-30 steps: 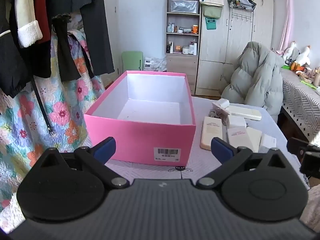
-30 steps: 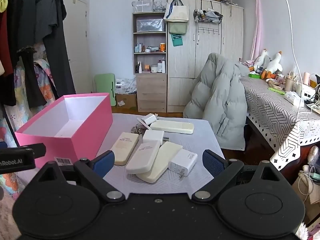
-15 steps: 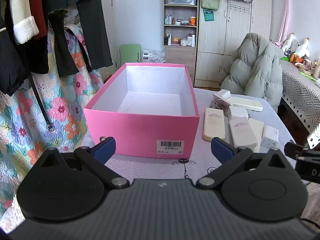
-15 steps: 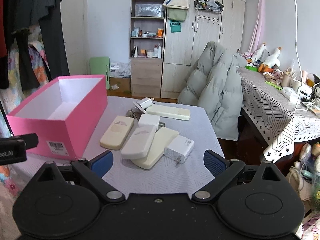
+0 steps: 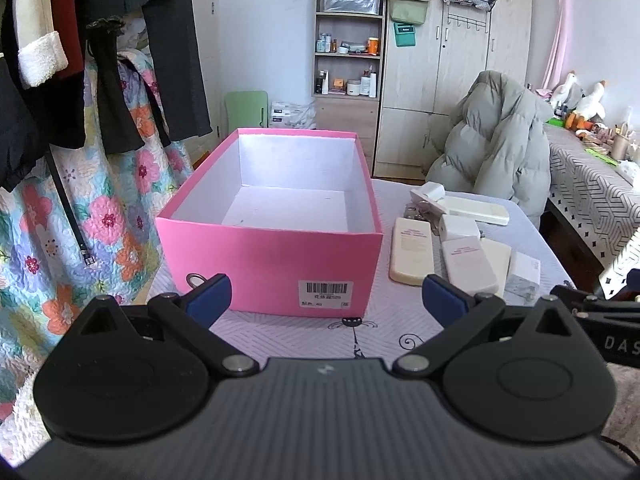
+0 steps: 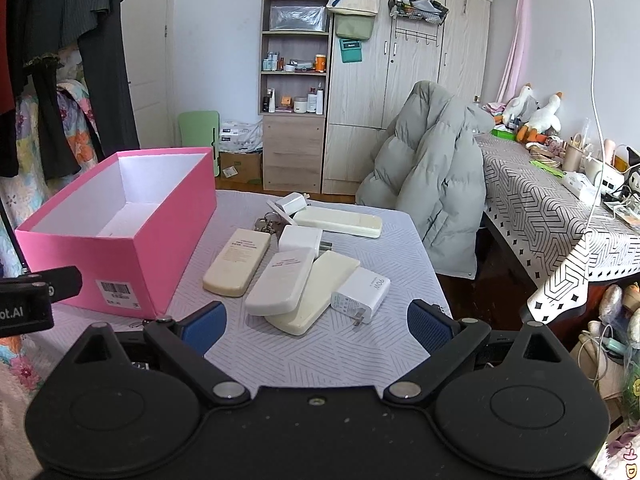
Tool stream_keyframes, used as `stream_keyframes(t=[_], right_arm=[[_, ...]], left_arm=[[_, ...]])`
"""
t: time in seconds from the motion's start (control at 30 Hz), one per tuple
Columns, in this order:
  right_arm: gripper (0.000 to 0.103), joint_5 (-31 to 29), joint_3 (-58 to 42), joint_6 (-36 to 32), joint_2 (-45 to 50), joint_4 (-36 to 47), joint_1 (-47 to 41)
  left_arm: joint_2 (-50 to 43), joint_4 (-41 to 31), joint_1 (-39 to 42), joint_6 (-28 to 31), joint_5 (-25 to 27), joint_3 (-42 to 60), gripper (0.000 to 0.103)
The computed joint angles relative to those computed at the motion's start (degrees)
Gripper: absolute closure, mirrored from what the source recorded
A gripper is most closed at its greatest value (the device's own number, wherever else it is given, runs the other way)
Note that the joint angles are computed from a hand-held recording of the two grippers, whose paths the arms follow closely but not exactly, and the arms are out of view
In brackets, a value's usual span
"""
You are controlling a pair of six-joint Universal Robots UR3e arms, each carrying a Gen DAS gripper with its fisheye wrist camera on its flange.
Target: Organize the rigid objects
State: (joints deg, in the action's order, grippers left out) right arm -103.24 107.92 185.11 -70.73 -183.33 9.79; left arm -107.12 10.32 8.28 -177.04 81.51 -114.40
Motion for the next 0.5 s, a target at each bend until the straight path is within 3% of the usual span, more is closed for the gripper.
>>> stream_keyframes(t=[0.5], right_arm=[[0.004,0.51,0.45,0.18,-0.18,0.04,-0.48]], left_arm=[[-0.08,-0.16,-0.21,0.00,0.13,0.08,0.000]])
